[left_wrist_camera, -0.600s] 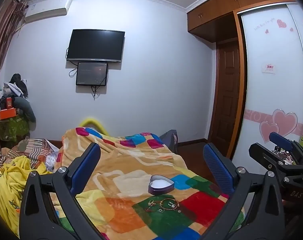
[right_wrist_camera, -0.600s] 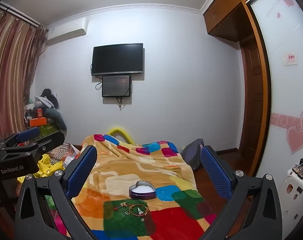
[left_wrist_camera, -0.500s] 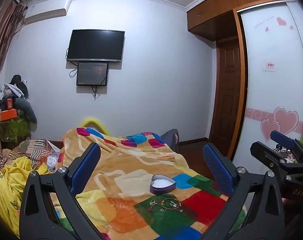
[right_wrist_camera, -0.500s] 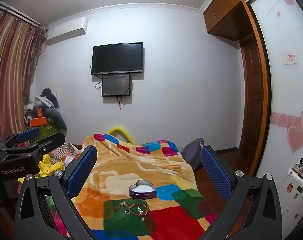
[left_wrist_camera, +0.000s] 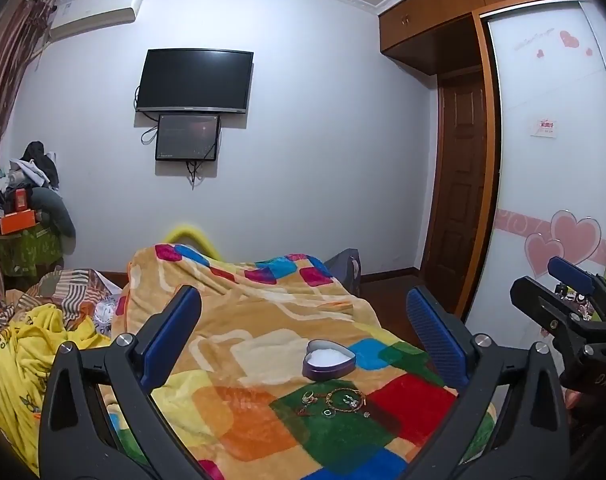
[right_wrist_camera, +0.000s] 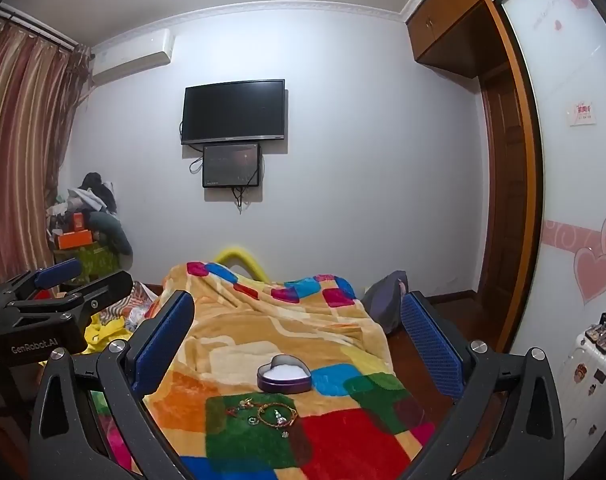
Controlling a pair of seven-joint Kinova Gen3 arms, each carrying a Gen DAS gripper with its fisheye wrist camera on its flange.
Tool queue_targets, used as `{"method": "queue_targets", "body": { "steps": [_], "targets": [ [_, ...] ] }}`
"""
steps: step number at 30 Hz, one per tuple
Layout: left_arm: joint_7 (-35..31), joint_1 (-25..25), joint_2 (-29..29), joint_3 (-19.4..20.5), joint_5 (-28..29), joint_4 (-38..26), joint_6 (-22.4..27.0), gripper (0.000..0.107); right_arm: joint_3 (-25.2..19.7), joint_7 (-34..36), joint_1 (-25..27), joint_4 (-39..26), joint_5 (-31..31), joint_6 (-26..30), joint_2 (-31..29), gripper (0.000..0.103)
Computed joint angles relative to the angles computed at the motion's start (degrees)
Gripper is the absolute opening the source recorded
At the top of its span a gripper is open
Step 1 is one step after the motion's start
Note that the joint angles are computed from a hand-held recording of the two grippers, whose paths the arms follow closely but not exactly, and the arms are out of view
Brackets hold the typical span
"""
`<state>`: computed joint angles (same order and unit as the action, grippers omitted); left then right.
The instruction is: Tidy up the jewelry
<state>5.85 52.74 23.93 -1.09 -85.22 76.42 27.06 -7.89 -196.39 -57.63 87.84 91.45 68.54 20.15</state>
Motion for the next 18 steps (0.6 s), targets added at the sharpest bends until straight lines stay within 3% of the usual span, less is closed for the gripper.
{"method": "queue_targets", "body": {
  "steps": [5,18],
  "targets": [
    [-3.6,-0.8,-0.1,1.0,3.7,-0.8,-0.2,0.103,-0.1,0.8,0.1,-0.4,-0.7,-0.2,-0.1,0.103],
    [-8.5,1.6,0.6,-3.5,10.1,-2.2,-1.7,0.103,0.1,1.2,0.5,-0.3,-1.5,-1.0,-0.1,0.103]
  ]
}}
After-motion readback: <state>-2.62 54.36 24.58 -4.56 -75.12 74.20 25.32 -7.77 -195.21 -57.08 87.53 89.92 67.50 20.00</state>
